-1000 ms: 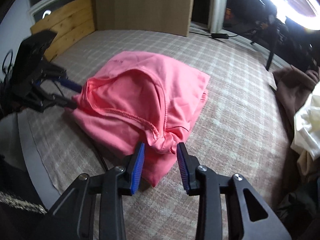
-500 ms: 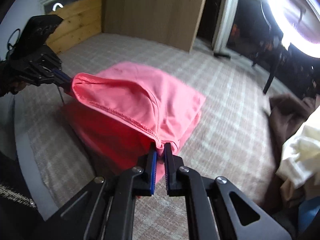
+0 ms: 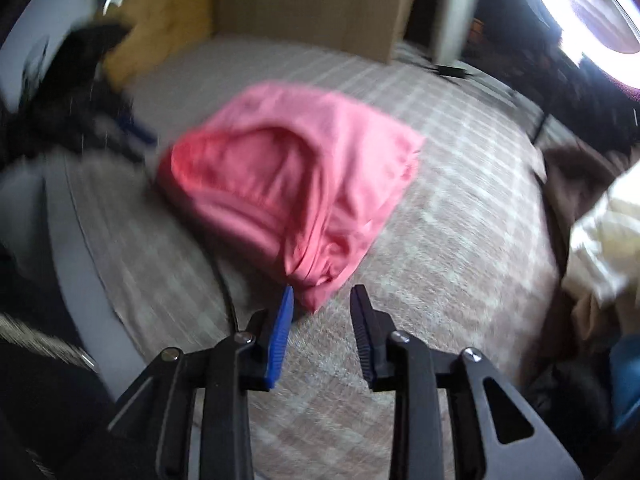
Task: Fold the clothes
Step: 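Lift the folded edge with both grippers and fold it over the shirt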
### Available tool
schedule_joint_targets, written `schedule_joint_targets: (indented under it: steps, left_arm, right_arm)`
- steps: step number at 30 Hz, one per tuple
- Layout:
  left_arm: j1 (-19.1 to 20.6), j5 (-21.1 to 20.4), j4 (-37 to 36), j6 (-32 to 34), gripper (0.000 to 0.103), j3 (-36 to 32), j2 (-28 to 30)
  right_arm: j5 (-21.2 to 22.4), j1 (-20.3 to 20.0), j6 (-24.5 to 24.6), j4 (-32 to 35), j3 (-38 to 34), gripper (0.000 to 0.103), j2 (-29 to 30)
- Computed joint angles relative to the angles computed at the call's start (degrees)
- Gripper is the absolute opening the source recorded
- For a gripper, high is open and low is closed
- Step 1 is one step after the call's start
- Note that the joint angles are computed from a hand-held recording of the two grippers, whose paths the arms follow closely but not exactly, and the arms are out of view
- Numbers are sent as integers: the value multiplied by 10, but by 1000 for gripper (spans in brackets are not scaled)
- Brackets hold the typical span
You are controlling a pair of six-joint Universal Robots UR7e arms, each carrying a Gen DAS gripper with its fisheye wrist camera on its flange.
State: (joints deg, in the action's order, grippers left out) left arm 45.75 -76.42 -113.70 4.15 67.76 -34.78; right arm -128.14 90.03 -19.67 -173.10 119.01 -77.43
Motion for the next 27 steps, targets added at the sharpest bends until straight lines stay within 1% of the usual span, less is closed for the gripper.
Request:
schedule_joint_targets:
  steps: [2,4,7,8,10,11,14,17,19,20,21,23,24,27]
  left_arm:
    - [-5,-19,-11,14,37,-26,25]
    - [-12,-22,-7,40,37,-63,61]
    - [-11,-32,43,58,37,-106,95]
    - [-13,-18,58,67,37,-110,100]
    - [-16,9,85,83,37,-118,110]
    - [-18,22,90,89,37,-115,109]
    - [-17,36,94,97,37,-115,107]
    - [-17,46,109,108,34,-126,110]
    - [-19,48,120,121,29,-134,112]
    - [-20,49,130,128,21,-140,115]
    - [-21,51,139,134,18,-146,117]
    - [-22,54,153,142,16,-155,120]
    - [-23,57,160,145,13,-160,122]
    - [-24,68,177,153,8,-175,128]
  right_arm:
    - [13,-10,33,-23,0,29,-9]
    - [37,-27,58,-27,-6,29,-10]
    - [60,-36,67,-43,-14,29,10]
    - [63,-37,67,-48,-17,29,17]
    - [44,-33,54,-56,-24,29,39]
    - [38,-35,58,-52,-28,29,46]
    - [69,-54,103,-23,-27,29,42]
    - [92,-67,121,-21,-27,29,39]
    - [107,-71,124,-16,-29,29,35]
    - [112,-72,122,-15,-31,29,35]
    - [115,-72,120,-12,-34,27,35]
    - [109,-70,111,5,-44,14,37]
    - [106,-69,108,14,-48,13,38]
    - [104,-71,113,43,-57,13,38]
